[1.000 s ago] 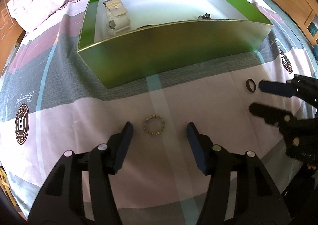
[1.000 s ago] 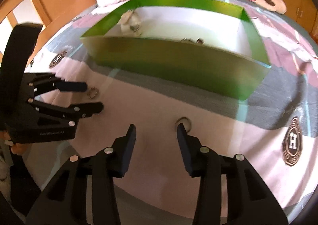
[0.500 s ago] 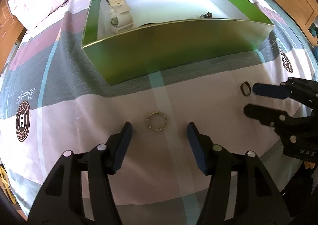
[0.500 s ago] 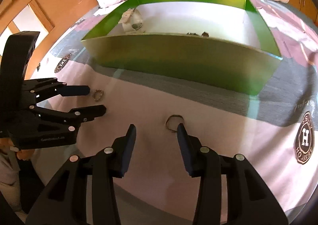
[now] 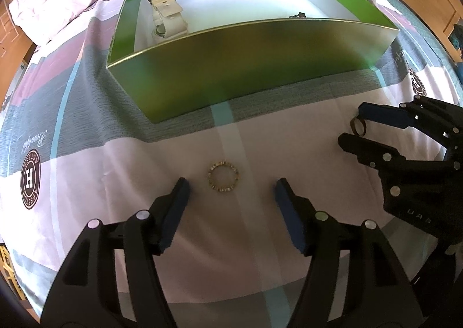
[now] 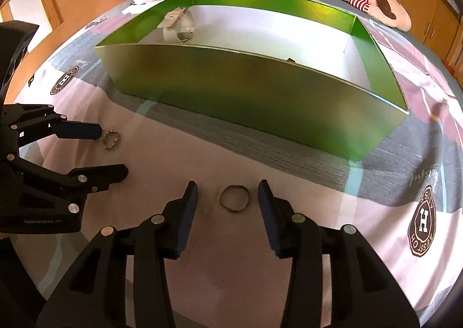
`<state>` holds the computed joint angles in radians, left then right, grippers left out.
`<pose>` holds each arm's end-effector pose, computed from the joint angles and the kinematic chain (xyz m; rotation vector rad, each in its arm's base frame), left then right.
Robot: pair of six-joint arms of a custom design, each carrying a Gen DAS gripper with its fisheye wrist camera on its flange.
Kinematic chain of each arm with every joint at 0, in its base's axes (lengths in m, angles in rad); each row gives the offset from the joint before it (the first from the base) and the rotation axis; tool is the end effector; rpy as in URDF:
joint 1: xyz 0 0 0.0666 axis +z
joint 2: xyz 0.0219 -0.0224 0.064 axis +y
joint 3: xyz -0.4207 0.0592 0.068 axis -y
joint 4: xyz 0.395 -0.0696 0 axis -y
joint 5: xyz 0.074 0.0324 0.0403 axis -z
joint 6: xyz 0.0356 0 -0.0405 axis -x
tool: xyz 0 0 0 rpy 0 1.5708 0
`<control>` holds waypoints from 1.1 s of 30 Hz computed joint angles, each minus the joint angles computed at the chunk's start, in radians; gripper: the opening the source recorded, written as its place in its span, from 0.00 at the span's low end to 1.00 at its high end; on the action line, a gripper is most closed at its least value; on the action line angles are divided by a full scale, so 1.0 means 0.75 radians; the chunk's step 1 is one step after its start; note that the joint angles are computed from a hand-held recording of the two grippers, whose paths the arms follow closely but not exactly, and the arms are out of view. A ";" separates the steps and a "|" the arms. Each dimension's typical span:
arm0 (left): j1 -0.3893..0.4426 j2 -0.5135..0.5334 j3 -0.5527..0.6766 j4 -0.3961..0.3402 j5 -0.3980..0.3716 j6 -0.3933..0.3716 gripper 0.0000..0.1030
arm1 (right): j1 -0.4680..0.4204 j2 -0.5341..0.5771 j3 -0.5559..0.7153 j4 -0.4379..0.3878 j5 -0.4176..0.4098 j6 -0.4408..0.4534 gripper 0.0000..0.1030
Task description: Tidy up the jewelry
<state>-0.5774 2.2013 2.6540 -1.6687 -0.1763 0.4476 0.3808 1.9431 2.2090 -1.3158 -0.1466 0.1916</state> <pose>0.6046 -0.3869 0.5008 0.1347 2.7442 -0.0299 0.6235 0.2548 0.5067 -0.7904 2.5039 0.2580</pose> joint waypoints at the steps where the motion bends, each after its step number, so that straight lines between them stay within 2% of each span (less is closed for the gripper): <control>1: 0.000 0.000 -0.001 0.000 -0.001 0.000 0.62 | -0.001 -0.004 -0.006 0.005 0.003 0.003 0.43; 5: 0.000 -0.008 -0.019 0.013 -0.006 -0.003 0.63 | -0.002 -0.002 -0.004 0.006 0.004 0.002 0.43; 10: 0.006 -0.027 -0.051 0.039 0.000 0.006 0.57 | -0.003 0.000 0.002 0.000 0.001 -0.002 0.43; 15: 0.011 -0.043 -0.075 0.053 -0.019 0.023 0.37 | -0.007 0.002 0.009 -0.012 -0.005 -0.002 0.43; 18: 0.012 -0.048 -0.082 0.058 -0.036 0.021 0.30 | -0.005 0.001 0.007 -0.010 0.000 0.003 0.43; 20: 0.011 -0.040 -0.066 0.051 -0.040 0.017 0.27 | -0.003 -0.003 0.000 -0.005 0.000 0.006 0.39; 24: 0.010 -0.042 -0.066 0.056 -0.036 0.013 0.23 | 0.002 -0.008 -0.005 -0.001 -0.004 0.020 0.23; 33: 0.005 -0.033 -0.048 0.044 -0.055 0.008 0.20 | 0.006 -0.020 -0.020 0.019 0.007 0.007 0.20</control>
